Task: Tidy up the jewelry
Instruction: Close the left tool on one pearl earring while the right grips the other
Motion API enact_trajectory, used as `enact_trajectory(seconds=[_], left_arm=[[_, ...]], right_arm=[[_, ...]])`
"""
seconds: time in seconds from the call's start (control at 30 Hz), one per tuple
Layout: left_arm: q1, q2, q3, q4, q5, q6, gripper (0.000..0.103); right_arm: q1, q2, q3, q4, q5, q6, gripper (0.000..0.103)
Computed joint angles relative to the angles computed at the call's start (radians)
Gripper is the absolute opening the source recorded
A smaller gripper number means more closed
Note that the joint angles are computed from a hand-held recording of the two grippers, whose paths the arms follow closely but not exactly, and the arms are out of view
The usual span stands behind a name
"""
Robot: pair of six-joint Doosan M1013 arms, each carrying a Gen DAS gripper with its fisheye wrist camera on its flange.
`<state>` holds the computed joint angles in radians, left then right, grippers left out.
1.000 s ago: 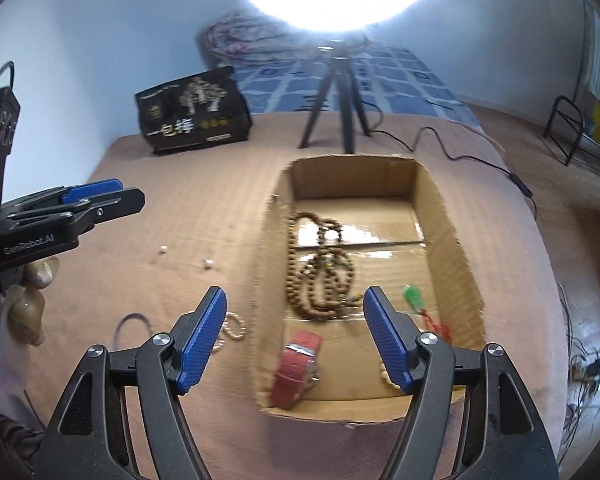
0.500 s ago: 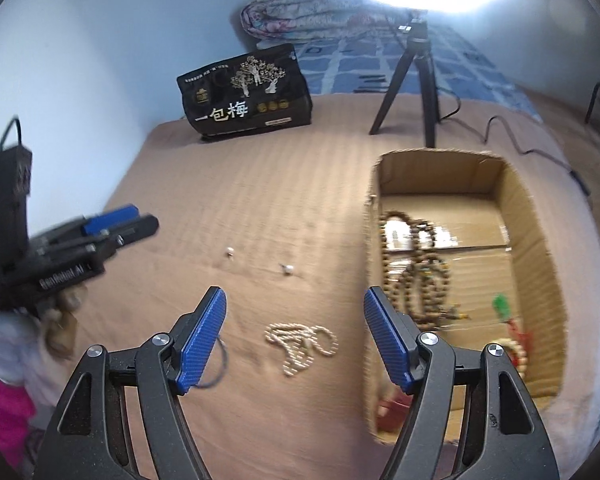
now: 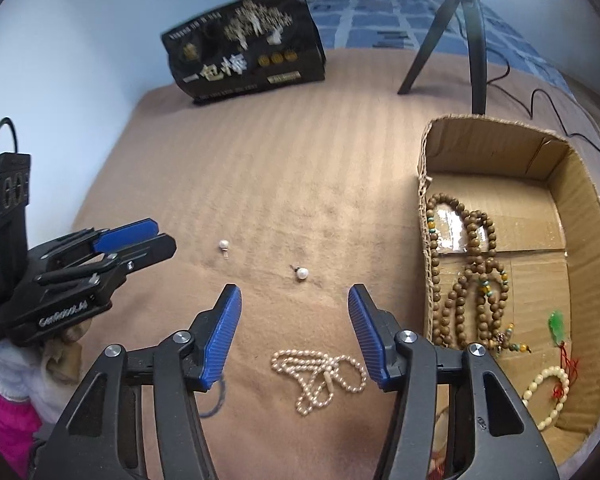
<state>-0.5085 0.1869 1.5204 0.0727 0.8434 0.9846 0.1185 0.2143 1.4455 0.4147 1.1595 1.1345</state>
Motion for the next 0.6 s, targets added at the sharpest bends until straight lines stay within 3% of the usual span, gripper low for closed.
enact_trajectory(seconds=[0.53,0.6], left_arm=[[0.006,0.047,-0.016,-0.048,0.007,0.077,0.031],[0.005,0.047,-0.015,-0.048,0.005,0.081,0.031]], right_arm=[[0.024,0.043,-0.039,-0.060,0.008,0.037,0.045],[0.025,0.040,-0.039,-0.063,0.004,0.030,0.039]])
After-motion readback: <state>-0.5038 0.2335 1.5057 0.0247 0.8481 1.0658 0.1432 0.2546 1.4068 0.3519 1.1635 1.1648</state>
